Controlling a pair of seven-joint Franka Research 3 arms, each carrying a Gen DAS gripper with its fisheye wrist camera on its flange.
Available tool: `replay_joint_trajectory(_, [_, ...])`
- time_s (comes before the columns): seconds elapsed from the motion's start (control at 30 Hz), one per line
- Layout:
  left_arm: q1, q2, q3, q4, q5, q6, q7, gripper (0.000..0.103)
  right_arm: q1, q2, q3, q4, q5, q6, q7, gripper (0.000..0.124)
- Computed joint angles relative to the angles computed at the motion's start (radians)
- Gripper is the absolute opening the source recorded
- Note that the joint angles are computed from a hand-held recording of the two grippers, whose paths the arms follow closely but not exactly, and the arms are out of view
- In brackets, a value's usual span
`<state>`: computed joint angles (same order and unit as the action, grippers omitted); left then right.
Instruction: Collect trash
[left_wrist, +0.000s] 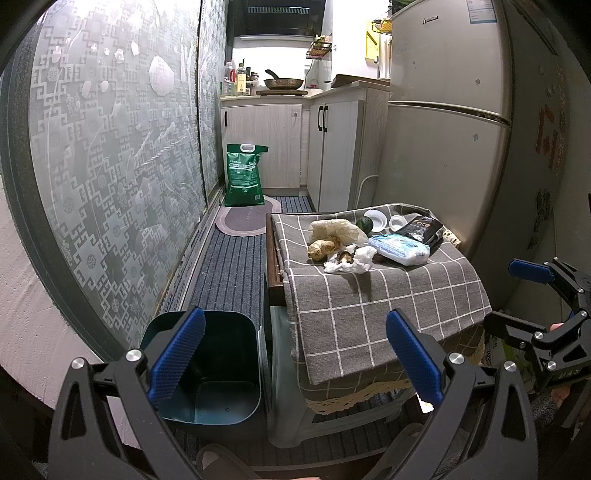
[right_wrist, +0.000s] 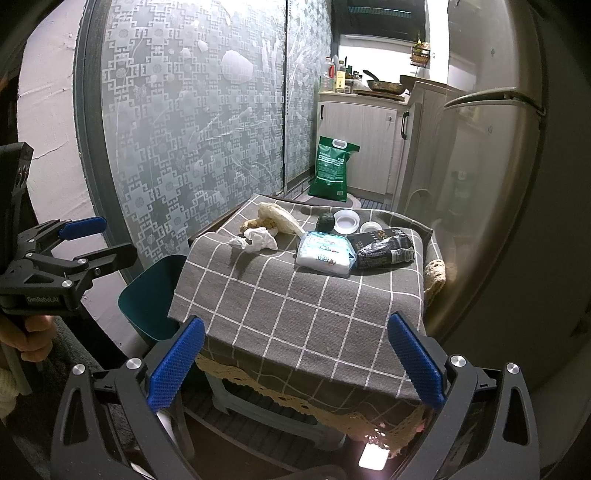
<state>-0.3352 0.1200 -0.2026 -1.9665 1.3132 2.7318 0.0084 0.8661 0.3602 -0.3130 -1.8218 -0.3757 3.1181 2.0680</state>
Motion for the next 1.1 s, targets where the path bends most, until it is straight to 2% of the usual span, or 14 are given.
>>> replay_joint_trajectory(0.97, [0.000, 0.000, 0.001, 0.000, 0.006, 0.003, -0.003, 0.100, 0.006, 0.000, -0.006, 0.000, 0.001, -0.002, -0.001, 0.100])
replay_joint_trajectory(1.1, [-0.004, 0.001, 0.000, 0.003, 0.016, -0.020, -0.010, 0.100, 0.002, 0.001, 0.000, 0.005, 0.000, -0.007, 0.002, 0.100])
